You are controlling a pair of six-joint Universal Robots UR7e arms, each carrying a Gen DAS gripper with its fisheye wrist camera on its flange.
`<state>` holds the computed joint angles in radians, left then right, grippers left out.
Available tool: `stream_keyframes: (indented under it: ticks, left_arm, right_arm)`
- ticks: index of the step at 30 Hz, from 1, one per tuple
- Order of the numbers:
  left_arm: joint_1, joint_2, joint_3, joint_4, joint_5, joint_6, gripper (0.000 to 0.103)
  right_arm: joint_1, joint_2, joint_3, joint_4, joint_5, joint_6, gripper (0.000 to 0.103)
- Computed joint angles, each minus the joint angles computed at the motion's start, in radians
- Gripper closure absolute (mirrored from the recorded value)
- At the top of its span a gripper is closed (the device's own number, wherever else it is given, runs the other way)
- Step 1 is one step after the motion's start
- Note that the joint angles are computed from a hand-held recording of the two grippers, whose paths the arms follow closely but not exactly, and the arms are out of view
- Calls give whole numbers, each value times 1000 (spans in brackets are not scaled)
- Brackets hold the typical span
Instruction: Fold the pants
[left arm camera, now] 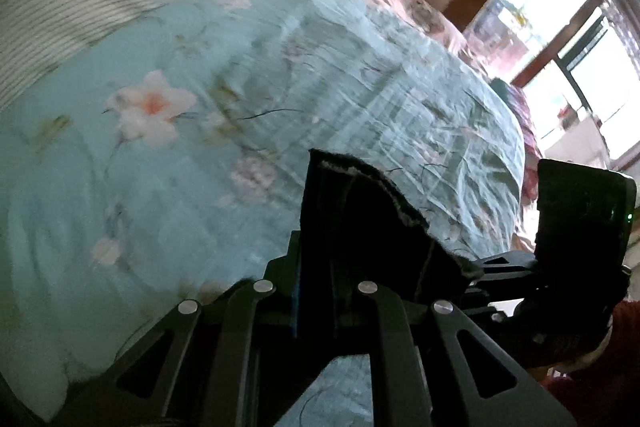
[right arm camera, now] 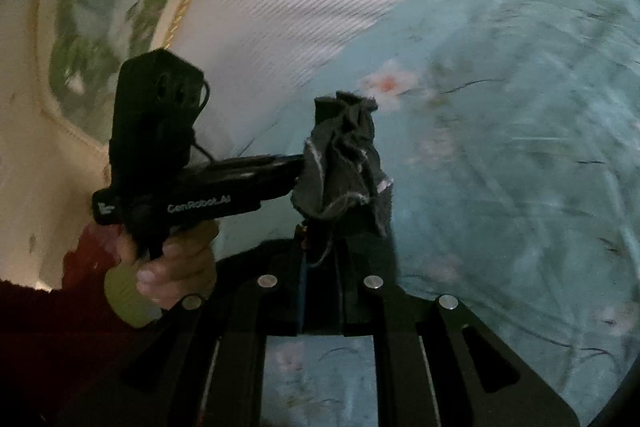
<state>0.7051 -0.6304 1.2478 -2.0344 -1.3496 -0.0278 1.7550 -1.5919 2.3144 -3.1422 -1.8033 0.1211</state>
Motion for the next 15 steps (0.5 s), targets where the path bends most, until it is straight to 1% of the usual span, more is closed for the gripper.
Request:
stream_keyframes:
  ticks: [5, 10, 12, 15]
  left_arm:
    - [26, -124, 123, -42, 28, -65, 94]
    - [44, -200, 216, -81, 62, -112, 94]
    - [60, -226, 251, -91, 75, -140, 94]
    - [77, -247, 285, -99, 90, -165, 94]
  right_arm:
    - [9, 90, -57, 47, 63, -27, 91]
    - [6, 159, -89, 85, 116, -56, 91]
    - [1, 180, -95, 96, 124, -68, 90]
    - [-2, 228, -118, 120, 117, -82, 91]
